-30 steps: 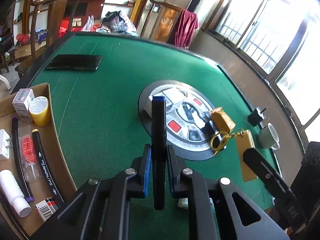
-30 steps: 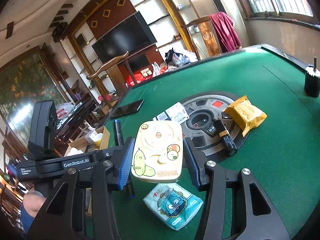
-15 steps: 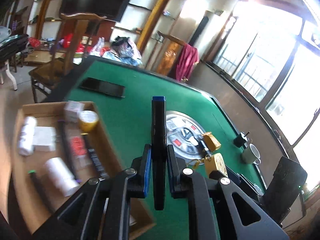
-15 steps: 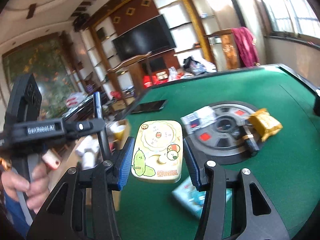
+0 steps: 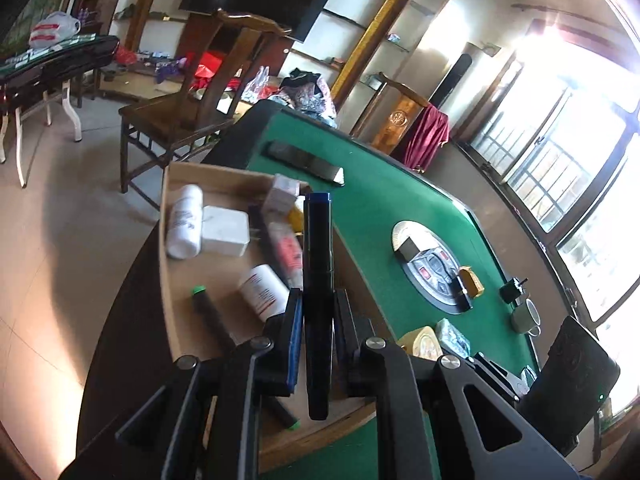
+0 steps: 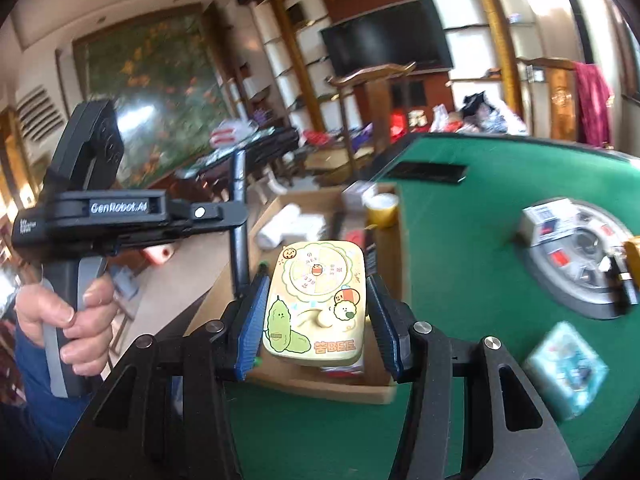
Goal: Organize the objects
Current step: 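Carry the marker with left tool while right tool carries the cartoon tin over tray, then release the marker with left tool while right tool releases the cartoon tin into tray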
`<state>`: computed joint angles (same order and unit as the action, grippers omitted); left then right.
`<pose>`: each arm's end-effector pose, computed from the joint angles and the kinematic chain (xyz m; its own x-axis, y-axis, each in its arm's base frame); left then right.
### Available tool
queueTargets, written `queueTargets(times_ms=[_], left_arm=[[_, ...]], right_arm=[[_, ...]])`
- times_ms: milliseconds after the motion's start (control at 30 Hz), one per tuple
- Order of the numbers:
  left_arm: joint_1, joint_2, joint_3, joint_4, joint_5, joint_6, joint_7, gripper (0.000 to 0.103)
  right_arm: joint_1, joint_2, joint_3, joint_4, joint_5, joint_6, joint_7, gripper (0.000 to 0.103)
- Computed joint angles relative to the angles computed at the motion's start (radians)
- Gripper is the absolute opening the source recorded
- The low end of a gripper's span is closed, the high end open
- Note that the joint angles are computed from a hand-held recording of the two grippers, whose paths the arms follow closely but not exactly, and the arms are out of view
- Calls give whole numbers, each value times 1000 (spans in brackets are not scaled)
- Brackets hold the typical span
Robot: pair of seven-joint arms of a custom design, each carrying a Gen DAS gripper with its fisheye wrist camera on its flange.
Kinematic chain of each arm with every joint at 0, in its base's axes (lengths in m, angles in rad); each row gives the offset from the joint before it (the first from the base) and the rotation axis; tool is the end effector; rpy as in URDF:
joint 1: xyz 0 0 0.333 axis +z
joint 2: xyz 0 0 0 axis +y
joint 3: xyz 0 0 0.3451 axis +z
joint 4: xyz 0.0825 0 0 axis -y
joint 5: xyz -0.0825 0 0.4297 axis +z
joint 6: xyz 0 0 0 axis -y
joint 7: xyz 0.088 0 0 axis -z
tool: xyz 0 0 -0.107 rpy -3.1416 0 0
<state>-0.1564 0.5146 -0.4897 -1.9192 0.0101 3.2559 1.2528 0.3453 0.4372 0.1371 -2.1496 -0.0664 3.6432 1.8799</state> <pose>0.6013 -0.4000 0.3488 -0.3255 -0.8330 0.4474 -0.7667 -0.0445 -0.6405 0.5785 0.3043 0.3156 0.3470 -0.8928 -0.2872 -0.5633 0.0465 -0.8250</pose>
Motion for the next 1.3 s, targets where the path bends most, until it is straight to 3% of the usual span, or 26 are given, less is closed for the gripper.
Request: queueTargets(times_ms=[200,500,733,1100,1200,1300], left_arm=[[-7,18,21,3,-14,-24,-10,13],[-41,48,73,28,-41,-53,-17,13],[-53,70,85,50,-54,-79,-9,13],[-142,69,182,70,-57,-113,-34,13],[-200,62,246,76,-43,-131,-60,13],[-206,61,255,79,-35,-142,-73,13]], right_arm=[[45,54,-7,77,-7,-78,-54,49],[58,106,-5,151,21,-172,-83,49],[43,133,17,195,22,-246,-89,49],[-5,172,71,258,24,-329,-95,49],[19,170,48,261,34,-332,-101,49],[72,167,-6,267,50,-346,-105,49]])
